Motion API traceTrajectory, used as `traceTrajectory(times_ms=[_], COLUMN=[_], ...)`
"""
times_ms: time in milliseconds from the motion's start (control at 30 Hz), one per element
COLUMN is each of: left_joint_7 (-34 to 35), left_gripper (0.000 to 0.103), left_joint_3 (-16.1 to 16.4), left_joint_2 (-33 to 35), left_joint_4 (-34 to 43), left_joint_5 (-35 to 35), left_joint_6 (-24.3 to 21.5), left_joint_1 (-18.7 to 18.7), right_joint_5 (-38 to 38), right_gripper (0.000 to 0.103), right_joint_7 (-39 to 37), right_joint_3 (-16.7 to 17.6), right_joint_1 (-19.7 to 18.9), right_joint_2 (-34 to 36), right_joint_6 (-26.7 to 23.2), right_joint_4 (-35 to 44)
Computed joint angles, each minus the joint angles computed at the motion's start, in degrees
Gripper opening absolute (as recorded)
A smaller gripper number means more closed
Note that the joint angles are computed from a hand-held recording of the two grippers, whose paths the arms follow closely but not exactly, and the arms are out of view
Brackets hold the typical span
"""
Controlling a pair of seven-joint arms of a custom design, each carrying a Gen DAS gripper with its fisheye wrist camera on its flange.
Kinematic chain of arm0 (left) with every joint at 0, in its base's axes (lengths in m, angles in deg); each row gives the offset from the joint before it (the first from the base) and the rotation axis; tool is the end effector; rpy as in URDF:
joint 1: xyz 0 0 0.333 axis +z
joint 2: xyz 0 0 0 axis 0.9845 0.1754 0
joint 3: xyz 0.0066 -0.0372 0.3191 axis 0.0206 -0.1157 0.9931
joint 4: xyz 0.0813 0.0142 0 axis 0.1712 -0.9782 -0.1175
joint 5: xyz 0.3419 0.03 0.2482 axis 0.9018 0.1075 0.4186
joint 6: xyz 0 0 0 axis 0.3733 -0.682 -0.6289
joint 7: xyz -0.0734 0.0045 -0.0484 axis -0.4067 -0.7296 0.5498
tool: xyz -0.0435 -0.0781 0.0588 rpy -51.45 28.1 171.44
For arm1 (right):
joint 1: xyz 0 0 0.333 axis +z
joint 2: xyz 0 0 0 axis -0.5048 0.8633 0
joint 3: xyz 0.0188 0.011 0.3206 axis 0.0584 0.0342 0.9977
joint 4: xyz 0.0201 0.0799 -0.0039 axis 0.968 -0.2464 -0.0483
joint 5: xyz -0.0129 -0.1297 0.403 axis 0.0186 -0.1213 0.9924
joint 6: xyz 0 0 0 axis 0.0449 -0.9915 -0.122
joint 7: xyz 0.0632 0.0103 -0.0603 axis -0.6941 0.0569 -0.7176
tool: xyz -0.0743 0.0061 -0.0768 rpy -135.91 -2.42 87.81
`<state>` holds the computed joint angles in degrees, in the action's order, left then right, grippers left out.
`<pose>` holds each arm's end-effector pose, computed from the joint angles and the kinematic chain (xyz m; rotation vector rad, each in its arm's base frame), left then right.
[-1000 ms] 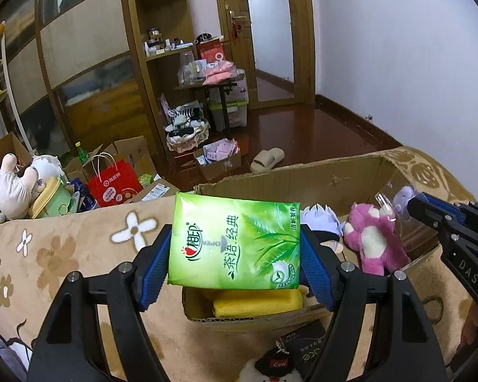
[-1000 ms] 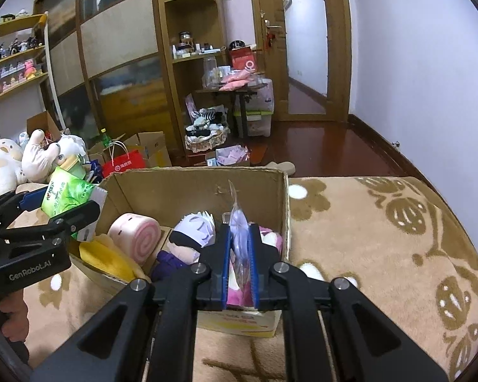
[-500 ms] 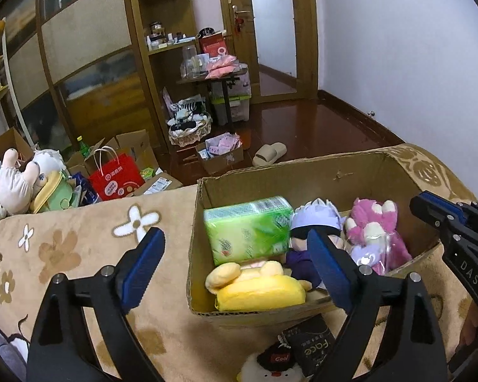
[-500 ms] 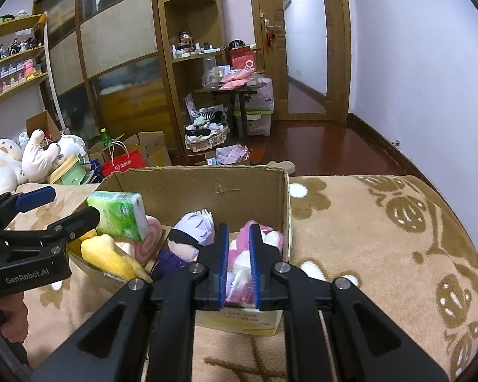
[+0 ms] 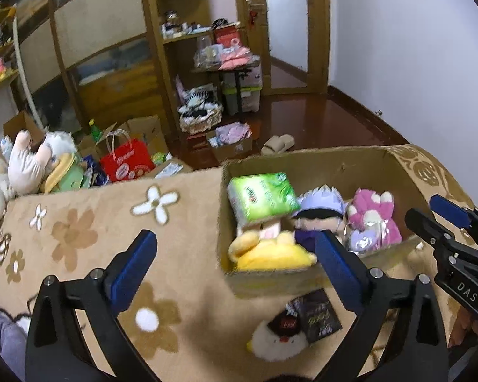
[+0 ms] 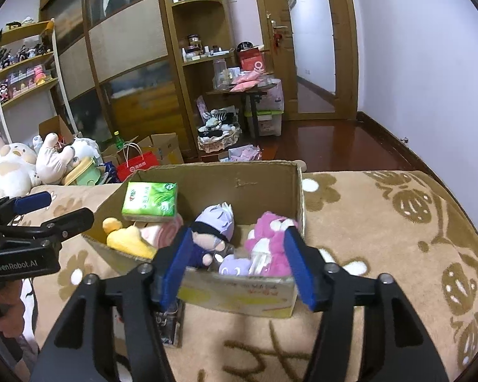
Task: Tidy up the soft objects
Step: 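Release the tissue pack and clear wrapper into the box and withdraw both tools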
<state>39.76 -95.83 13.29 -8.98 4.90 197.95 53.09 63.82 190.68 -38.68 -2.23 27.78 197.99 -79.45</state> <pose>0.6422 -0.3591 0.6144 -1.8848 1.5223 -0.5625 0.6692 0.4384 0.5664 -1.8531 1.2708 -0.4571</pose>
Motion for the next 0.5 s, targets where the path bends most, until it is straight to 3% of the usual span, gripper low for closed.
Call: traceTrajectory(times_ms=[233,500], left_joint_7=[-1.7,1.6], left_gripper=[0.099,0.098], left_joint_3=[-1.5,-3.3], left_joint_2=[-4.6,-6.0], left_joint_4=[-5.5,-5.9], left_joint_5=[-4.9,-9.0], left_joint_6=[-2.2,-7.4], left_joint_1=[2.2,3.2], right_joint_5=[0.5,2.9], right_gripper=[0.088,0.09], right_joint_7=[-0.8,-4.3], right_joint_3=[1.0,3.2], right_joint_1=[-0.3,-1.1], right_joint_2=[-3.4,-6.9], right_joint_6=[1.2,0.5], right_joint_4=[-5.1,-10.4])
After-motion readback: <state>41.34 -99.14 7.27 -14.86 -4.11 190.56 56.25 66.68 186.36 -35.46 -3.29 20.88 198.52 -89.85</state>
